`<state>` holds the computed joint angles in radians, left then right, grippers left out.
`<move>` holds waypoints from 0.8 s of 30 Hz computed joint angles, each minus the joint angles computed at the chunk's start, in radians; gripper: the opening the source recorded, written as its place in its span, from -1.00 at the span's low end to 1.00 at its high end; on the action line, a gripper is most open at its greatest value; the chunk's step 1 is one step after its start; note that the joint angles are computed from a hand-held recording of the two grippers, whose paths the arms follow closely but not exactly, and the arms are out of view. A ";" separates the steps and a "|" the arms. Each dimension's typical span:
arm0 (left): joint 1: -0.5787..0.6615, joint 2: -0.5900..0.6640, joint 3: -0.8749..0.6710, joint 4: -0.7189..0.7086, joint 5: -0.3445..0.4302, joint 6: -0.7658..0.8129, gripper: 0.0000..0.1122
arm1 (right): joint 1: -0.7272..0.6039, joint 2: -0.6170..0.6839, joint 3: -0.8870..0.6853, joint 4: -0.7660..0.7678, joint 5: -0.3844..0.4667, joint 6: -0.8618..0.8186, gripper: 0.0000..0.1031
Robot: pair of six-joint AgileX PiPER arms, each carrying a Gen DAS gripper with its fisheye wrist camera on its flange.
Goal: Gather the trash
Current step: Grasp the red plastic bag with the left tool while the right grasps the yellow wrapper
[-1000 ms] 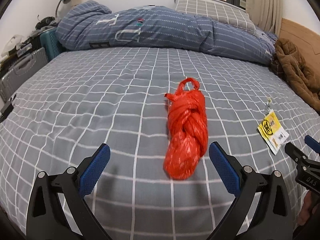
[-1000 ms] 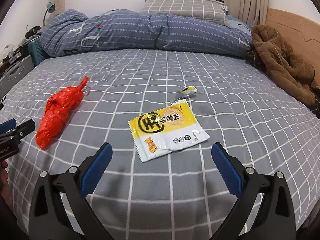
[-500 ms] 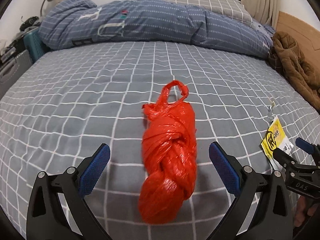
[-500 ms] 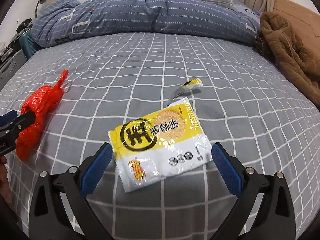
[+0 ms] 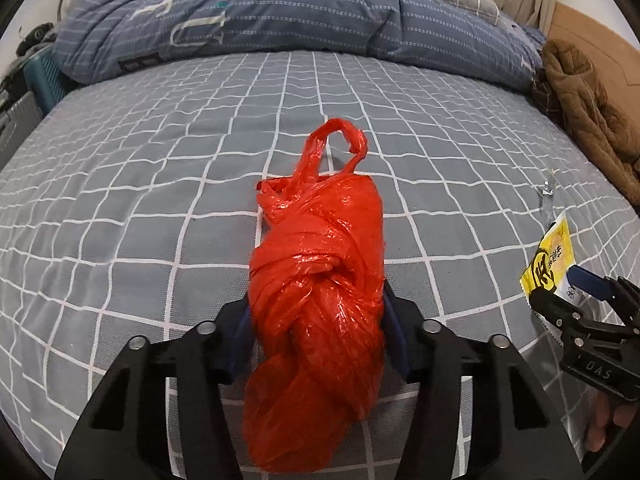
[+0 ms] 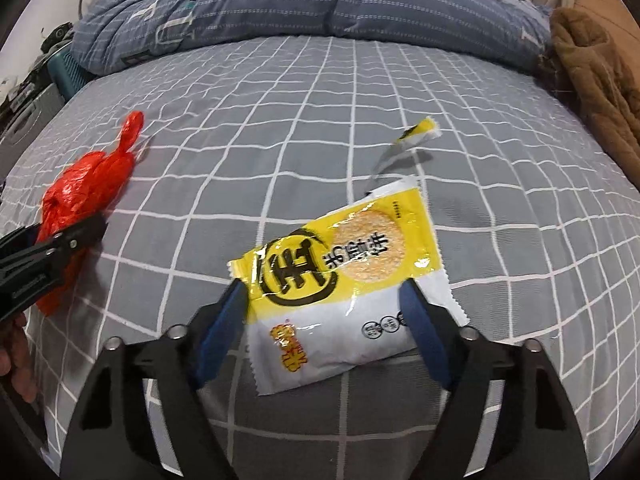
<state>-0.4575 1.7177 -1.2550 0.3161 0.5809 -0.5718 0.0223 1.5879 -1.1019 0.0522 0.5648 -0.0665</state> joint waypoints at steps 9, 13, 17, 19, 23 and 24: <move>0.001 -0.019 0.021 0.000 -0.012 -0.004 -0.22 | -0.029 0.008 -0.001 0.111 0.010 -0.102 -0.49; 0.000 -0.033 0.031 -0.003 -0.014 -0.004 -0.24 | -0.045 -0.007 0.011 0.146 -0.007 -0.135 -0.67; -0.001 -0.058 0.043 0.001 -0.018 -0.011 -0.25 | -0.043 -0.039 0.030 0.127 -0.029 -0.117 -0.71; -0.003 -0.071 0.049 0.004 -0.019 -0.015 -0.25 | -0.042 -0.048 0.031 0.118 -0.030 -0.113 -0.71; -0.003 -0.110 0.069 0.004 -0.020 -0.026 -0.25 | -0.044 -0.083 0.037 0.136 -0.019 -0.131 -0.71; -0.001 -0.118 0.071 -0.006 -0.019 -0.020 -0.25 | -0.042 -0.095 0.039 0.133 -0.018 -0.130 -0.71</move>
